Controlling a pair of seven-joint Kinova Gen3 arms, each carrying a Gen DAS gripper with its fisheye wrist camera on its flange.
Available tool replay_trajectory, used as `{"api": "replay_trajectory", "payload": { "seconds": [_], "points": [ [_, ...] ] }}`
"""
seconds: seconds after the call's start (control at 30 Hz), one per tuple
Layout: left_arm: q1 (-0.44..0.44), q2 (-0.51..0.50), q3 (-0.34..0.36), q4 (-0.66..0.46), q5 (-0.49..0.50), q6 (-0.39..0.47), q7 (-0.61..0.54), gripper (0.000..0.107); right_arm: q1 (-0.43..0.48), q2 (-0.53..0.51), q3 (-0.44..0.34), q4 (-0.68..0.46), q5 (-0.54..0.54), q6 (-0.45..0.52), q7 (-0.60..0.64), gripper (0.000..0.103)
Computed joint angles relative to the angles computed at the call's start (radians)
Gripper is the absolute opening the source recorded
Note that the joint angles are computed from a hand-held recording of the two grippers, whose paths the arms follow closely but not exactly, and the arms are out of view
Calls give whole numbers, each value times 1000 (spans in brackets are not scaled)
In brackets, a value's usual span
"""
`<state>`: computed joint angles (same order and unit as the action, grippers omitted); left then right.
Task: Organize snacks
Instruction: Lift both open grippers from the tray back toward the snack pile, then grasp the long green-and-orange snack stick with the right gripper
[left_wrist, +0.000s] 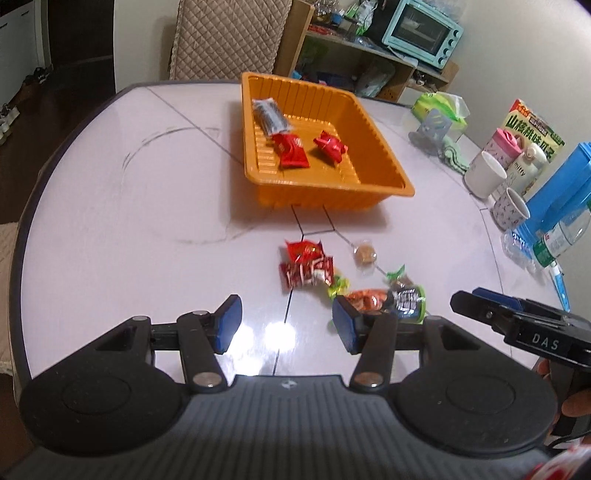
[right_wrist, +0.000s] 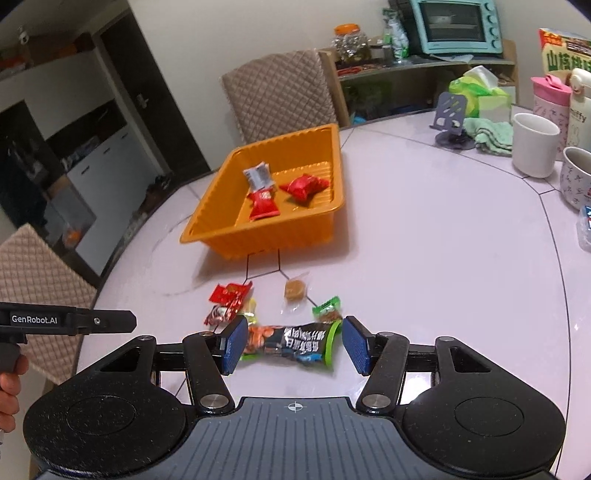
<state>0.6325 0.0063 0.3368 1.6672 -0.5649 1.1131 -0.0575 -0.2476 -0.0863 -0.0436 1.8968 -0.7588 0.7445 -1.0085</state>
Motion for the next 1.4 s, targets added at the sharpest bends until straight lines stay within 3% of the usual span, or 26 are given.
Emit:
{"api": "replay_trajectory", "payload": {
  "seconds": [0.4,0.8,1.07,1.27,1.4],
  "points": [
    [-3,7,-7,21,37,-16,-4,50,-13,65,-37,-24,19,-3,63,57],
    [-24,13,-29,41,70,-18,-14,51,-14,193,-109,-103,65,-8,249,57],
    [-39,24,-41,39,92,-31,-47,53,30,320,-144,-213,64,125,289,57],
    [-45,30,-50,41,105,-49,-71,53,27,318,-158,-229,126,180,304,57],
    [-47,37,-54,41,110,-63,-89,53,19,277,-156,-175,126,146,311,57]
  ]
}}
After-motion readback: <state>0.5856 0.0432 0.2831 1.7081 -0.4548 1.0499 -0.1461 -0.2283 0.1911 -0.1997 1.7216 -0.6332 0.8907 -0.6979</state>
